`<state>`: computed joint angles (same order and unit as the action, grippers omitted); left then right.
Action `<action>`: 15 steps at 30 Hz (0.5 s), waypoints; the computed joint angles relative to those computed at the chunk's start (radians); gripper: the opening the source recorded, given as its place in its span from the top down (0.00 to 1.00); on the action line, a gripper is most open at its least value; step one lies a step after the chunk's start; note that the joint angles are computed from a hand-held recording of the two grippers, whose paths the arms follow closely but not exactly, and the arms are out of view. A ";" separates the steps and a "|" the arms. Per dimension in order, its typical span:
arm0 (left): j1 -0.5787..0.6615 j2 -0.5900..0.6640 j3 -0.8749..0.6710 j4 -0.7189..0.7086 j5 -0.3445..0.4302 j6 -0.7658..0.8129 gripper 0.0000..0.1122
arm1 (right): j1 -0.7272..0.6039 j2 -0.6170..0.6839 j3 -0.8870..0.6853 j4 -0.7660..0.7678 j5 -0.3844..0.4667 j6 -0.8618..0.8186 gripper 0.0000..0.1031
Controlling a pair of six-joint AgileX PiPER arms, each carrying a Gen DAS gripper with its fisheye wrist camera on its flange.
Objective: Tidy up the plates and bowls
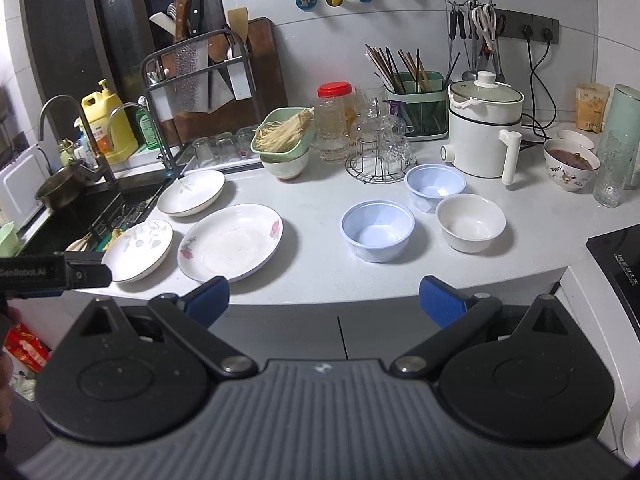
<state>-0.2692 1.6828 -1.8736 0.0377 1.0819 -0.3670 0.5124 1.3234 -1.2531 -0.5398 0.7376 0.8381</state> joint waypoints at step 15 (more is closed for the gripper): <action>0.171 0.206 -0.265 -0.116 0.097 0.177 0.10 | 0.039 0.184 -0.172 -0.064 0.019 0.112 0.00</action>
